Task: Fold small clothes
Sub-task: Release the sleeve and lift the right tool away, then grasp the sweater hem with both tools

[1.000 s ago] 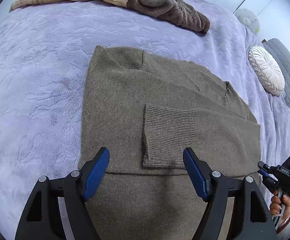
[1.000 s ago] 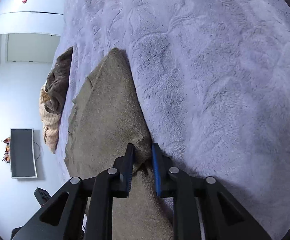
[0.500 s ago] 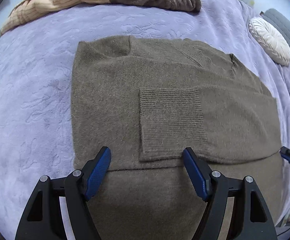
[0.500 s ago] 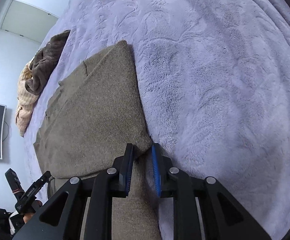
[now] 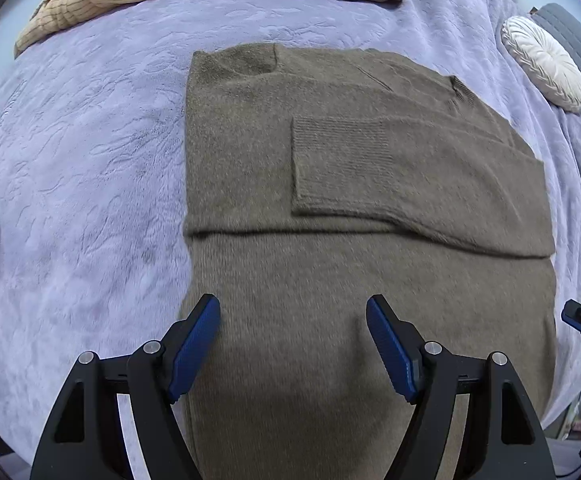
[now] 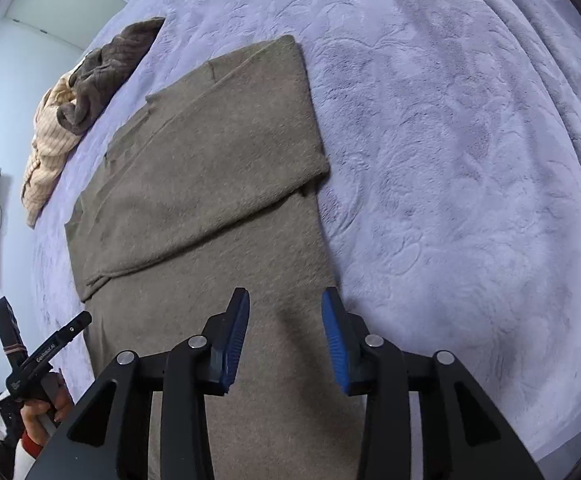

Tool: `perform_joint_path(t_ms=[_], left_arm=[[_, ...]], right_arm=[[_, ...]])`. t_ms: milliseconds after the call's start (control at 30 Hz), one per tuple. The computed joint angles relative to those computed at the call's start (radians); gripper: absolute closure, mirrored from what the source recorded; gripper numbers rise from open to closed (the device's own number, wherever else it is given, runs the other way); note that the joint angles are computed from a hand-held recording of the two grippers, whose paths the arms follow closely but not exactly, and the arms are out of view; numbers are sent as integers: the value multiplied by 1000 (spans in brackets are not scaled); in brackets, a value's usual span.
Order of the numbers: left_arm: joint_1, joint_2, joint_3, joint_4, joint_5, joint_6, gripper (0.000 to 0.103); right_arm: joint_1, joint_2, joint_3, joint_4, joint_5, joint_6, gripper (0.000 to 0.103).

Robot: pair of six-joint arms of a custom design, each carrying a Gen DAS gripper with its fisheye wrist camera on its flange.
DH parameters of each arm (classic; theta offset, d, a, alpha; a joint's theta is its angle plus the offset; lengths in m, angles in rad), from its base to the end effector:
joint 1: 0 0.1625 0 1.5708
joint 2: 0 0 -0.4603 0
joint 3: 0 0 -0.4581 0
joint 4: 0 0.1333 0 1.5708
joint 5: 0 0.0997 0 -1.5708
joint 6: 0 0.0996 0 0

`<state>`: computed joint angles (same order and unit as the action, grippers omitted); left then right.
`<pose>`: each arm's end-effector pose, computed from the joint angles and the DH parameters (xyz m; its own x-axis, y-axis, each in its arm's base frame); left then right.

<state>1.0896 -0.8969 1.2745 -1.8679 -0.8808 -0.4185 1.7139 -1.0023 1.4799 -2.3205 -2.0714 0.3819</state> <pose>-0.1988 -0.8058 0.2687 -0.7905 0.0085 -0.6124 0.1533 0.9708 -0.1844 0.1950 -0.7541 0.2825 -0.8740 0.3577 0.3288 0.2030 0.8837 -0.4217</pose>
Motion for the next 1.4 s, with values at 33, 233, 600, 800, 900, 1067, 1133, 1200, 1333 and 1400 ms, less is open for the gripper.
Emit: perform_joint_path(t_ms=[33,233,600,800,900,1067,1133,1200,1333,1400], left_arm=[[-6,-3,1,14,-7,-9,26],[-31,-29,18,52,-27,-42,22],[-82,-49,26,120,-11,-74,2],[-113,-60,38,200,-8,-186,0],[-125,-70,51,236,-21,-281,0],[-149,-103,110,296,-29,-481,0],[-154,-117,129,343,-52,-572,0],[-156,-140,159,333,-92,-596,0],[-182,-195,224,318,-92,-614,0],[-186,-220,254,298,-89,-605,0]], right_arm=[[9,3,-5,16,-4,0,61],[56,37,-54,88,-26,-5,54],[104,51,-94,169,-46,7,39],[113,32,-75,196,-49,-18,21],[104,15,-69,236,-14,-34,21],[88,-9,-63,309,39,-90,21],[81,-20,-59,334,48,-118,21],[74,-32,-51,361,54,-134,21],[64,-56,-30,373,55,-141,21],[62,-69,-14,371,58,-130,21]])
